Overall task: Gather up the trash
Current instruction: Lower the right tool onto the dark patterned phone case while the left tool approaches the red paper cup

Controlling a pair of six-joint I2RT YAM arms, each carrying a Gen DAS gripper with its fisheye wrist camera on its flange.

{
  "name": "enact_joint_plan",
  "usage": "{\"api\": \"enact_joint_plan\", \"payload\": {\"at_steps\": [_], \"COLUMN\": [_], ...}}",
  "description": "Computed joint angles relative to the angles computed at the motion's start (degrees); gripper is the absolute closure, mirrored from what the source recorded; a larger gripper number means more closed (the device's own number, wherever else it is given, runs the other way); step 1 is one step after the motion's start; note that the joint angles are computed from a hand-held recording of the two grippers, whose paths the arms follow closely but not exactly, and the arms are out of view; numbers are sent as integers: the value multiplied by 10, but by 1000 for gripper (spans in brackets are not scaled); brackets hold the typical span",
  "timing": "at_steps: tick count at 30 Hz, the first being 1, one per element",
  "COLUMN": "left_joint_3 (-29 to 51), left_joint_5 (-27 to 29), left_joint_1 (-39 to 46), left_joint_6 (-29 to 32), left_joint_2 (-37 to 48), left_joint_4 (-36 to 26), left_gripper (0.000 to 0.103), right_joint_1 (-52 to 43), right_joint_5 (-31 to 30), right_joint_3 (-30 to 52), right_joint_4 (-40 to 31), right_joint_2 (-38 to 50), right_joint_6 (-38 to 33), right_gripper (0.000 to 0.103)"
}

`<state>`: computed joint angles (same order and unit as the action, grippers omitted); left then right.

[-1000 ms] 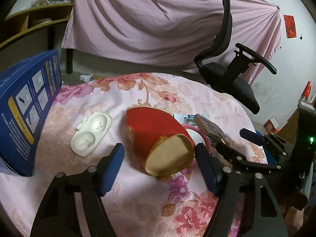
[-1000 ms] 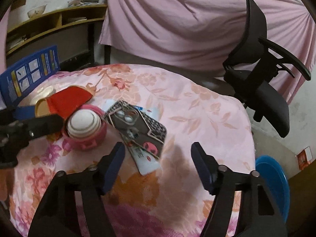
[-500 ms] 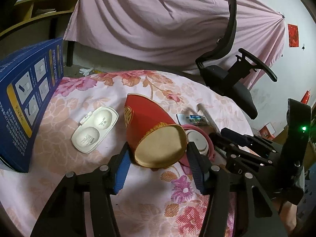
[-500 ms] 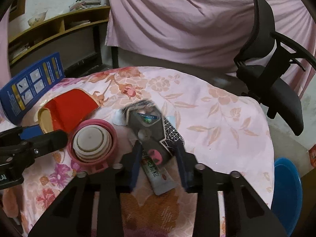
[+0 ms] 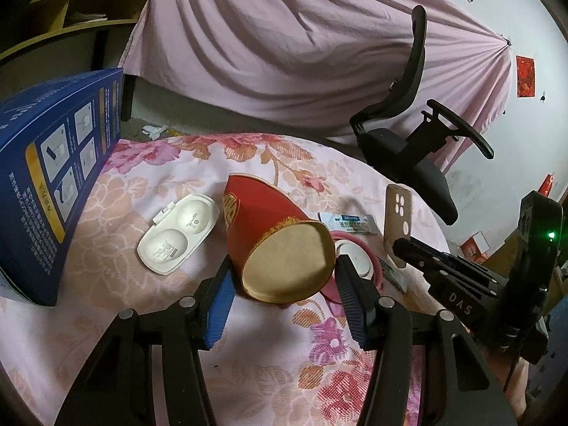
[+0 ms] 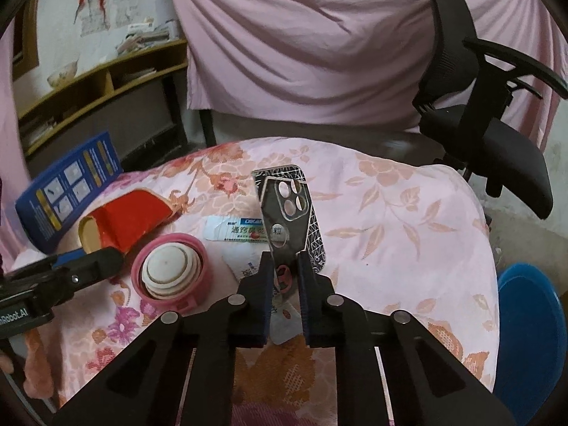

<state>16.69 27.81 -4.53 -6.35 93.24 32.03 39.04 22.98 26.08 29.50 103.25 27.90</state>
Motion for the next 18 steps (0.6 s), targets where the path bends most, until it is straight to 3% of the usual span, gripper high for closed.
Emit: {"api": "enact_joint_plan", "payload": {"at_steps": [12,18], "left_joint_3": [-11,-20], "left_joint_5": [10,4], "left_joint_1": [9,-1], "left_joint_6": [8,11], "left_joint_2": [-18,-23], "left_joint_4": [7,21], "left_gripper": [55,60], "right_joint_1": [-27,-10], "right_joint_5": [-21,0], "right_joint_3": [-59,-65], "right_joint_4": [83,90], "right_joint_2": [-22,-30], "right_joint_6": [43,38], "right_gripper": [99,99]}}
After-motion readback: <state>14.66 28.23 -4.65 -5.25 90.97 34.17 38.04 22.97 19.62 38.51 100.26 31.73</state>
